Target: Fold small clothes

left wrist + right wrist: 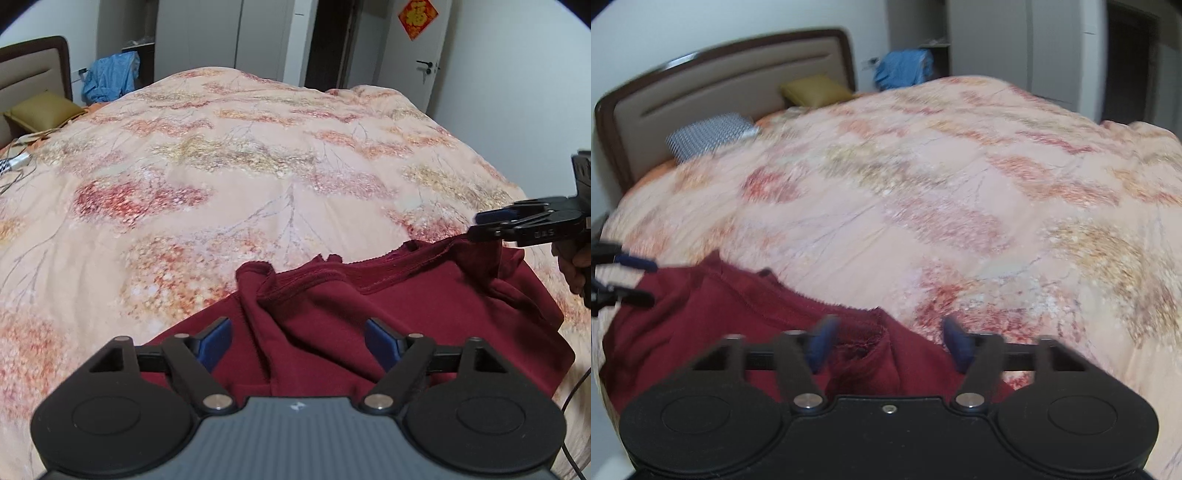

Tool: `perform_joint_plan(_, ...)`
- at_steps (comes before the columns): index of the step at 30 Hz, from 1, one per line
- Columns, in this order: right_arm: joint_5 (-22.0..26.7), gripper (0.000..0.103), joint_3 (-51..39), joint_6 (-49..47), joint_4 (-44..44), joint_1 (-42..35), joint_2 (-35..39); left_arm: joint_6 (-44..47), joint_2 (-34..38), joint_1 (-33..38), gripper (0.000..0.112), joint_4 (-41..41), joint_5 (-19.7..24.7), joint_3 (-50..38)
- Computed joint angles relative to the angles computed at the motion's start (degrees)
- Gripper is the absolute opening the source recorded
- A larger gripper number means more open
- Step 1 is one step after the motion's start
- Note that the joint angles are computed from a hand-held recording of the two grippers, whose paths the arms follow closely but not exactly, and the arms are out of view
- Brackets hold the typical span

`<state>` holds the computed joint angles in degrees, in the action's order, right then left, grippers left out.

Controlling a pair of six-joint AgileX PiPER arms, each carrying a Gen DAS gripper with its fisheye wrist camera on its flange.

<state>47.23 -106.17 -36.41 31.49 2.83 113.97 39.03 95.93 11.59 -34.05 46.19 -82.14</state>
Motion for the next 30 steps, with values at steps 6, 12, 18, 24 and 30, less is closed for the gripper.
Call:
perform_joint_plan(6,-11.1,0.101,20.4,-10.6,11.0,-2.3,-11.5,-1.8,-1.8,1.7,0.082,0.4,-1.9,5.1)
perform_joint_plan(12,-21.1,0.101,35.3,-18.4,14.1,-0.7,-18.7,-3.7,-1.7,2.9,0.081,-3.4,-3.0,8.2)
perform_joint_plan(18,-30.8,0.091,39.7,-17.8,12.0,3.8,-17.8,-8.4,-3.8,-1.2,0.064,1.1,-10.0,12.0)
perform_joint_plan(24,-32.0,0.021,36.6,-13.4,10.6,4.9,-15.2,-8.3,-4.6,-2.0,0.006,-1.8,-12.3,13.4)
perform_joint_plan(30,-26.1,0.008,30.8,-6.4,12.8,-0.3,-13.8,-10.2,-9.9,1.0,0.004,-4.9,-17.1,17.1)
